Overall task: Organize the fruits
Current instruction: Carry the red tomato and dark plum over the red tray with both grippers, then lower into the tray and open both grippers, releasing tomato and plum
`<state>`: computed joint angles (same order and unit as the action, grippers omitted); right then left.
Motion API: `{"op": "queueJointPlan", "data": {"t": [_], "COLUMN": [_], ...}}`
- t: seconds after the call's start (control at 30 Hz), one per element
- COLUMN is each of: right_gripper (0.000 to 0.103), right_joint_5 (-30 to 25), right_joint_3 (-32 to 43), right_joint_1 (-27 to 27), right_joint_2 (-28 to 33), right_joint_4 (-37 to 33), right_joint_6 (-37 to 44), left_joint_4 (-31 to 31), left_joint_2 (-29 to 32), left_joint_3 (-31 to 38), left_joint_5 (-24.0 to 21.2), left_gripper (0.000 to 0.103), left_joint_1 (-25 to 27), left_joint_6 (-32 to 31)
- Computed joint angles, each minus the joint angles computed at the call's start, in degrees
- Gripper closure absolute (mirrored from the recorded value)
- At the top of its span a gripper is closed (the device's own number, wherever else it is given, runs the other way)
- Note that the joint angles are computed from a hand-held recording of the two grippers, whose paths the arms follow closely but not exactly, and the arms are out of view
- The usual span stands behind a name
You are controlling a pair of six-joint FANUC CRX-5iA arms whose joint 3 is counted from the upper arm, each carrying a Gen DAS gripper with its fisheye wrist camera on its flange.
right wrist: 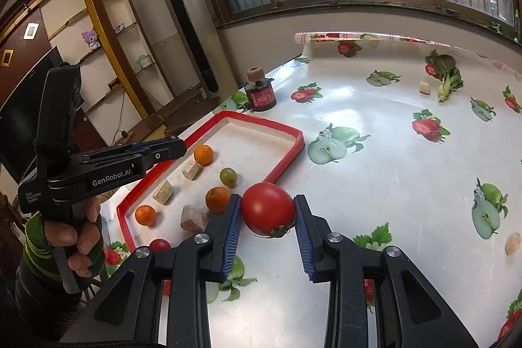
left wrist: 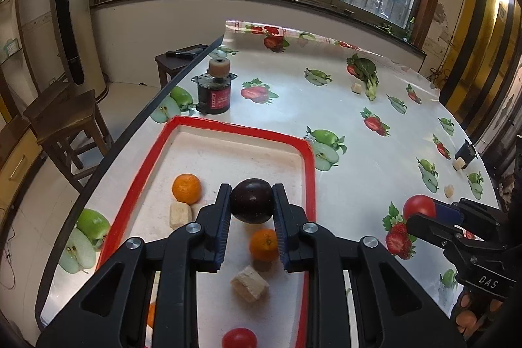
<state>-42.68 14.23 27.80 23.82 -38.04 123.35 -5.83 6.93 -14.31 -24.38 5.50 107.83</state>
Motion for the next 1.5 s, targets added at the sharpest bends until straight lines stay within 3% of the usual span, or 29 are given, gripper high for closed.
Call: {"op": "queueJointPlan", "data": {"t": [0.8,1.23,1.5], "right_gripper": [0.071,0.07,0.068], "right_joint_5": [-3.53,-8.34,-9.98], "right_joint_3": [18.62,28.81,30.76], "right_joint_1": [5.3,8.54,9.11], "right_joint_2": [14.17,24.1,26.29], "right_joint_4": [3.72,11.6,13.29], "right_joint_6": [-7.37,-11.33,-12.41], "left_joint_4": [7.38,6.9,6.62], "left_joint_2": [9.03,16.81,19.13], "left_joint_3": [6.84,13.57,16.46], "left_joint_5": [-2.69,-8.06,-12.44], "left_gripper": [0.081,0.081,0.081], "left_joint_1": [6.4,6.85,7.19], "left_joint_6": [-6.75,-5.45,-3.74]}}
